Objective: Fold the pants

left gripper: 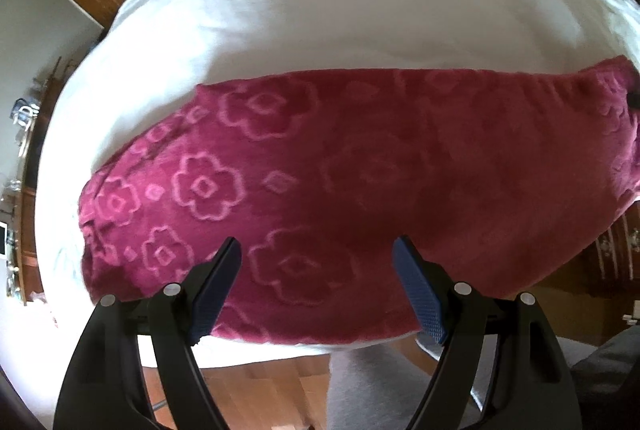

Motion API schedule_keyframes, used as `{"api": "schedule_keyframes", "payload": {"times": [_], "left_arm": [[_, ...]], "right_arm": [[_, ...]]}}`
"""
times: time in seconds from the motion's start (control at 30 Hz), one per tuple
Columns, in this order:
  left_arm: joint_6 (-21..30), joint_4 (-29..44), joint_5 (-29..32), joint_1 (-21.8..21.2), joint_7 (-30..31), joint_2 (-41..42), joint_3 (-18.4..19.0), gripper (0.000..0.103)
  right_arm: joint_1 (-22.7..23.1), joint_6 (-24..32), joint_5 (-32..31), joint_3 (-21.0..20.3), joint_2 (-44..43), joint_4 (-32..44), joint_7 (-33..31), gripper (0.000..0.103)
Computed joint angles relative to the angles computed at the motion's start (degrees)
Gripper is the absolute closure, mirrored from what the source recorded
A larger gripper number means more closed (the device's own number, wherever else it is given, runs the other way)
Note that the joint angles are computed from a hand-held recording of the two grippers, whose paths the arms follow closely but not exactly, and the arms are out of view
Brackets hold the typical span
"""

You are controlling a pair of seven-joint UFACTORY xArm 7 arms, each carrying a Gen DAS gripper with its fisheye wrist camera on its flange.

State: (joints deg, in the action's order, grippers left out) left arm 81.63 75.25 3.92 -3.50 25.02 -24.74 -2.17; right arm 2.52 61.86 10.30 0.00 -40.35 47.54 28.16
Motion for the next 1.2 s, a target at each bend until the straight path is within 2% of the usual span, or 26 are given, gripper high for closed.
{"api": "schedule_keyframes", "payload": {"times": [0.17,0.37,0.53,0.73,0.83,1.0,1.2], "left_arm": [[-0.13,0.14,-1.49,-1.34,1.79,1.12,-0.32,0.025],[0.64,1.63,-3.92,-1.64,4.55,2.93,0.91,0.025],[2.06,2.75,-5.25,-0.26,6.90,4.26,2.81,0.025],[3.96,5.31,-7.34,2.53,10.83,6.96,5.90,0.025],[4.84,7.28,-8.41,4.16,12.87,8.89,7.12,0.025],[6.50,11.62,-10.71,7.40,16.18,13.25,9.02,0.025],[7.71,15.78,-11.97,11.57,20.07,17.71,10.29,0.025]], "right_arm": [[1.55,0.62,4.21,-0.12,-0.85,2.46,2.94,0.082],[4.76,-3.35,11.09,0.67,-1.10,3.05,8.27,0.082],[7.84,-6.20,13.91,2.78,4.31,8.16,12.88,0.082],[11.45,-13.68,16.70,6.04,12.23,14.16,19.78,0.082],[12.97,-15.80,16.74,6.88,15.83,17.02,22.63,0.082],[15.72,-19.34,14.42,10.00,27.18,26.18,27.43,0.082],[18.35,-21.38,12.33,11.24,37.07,33.13,31.18,0.082]]}}
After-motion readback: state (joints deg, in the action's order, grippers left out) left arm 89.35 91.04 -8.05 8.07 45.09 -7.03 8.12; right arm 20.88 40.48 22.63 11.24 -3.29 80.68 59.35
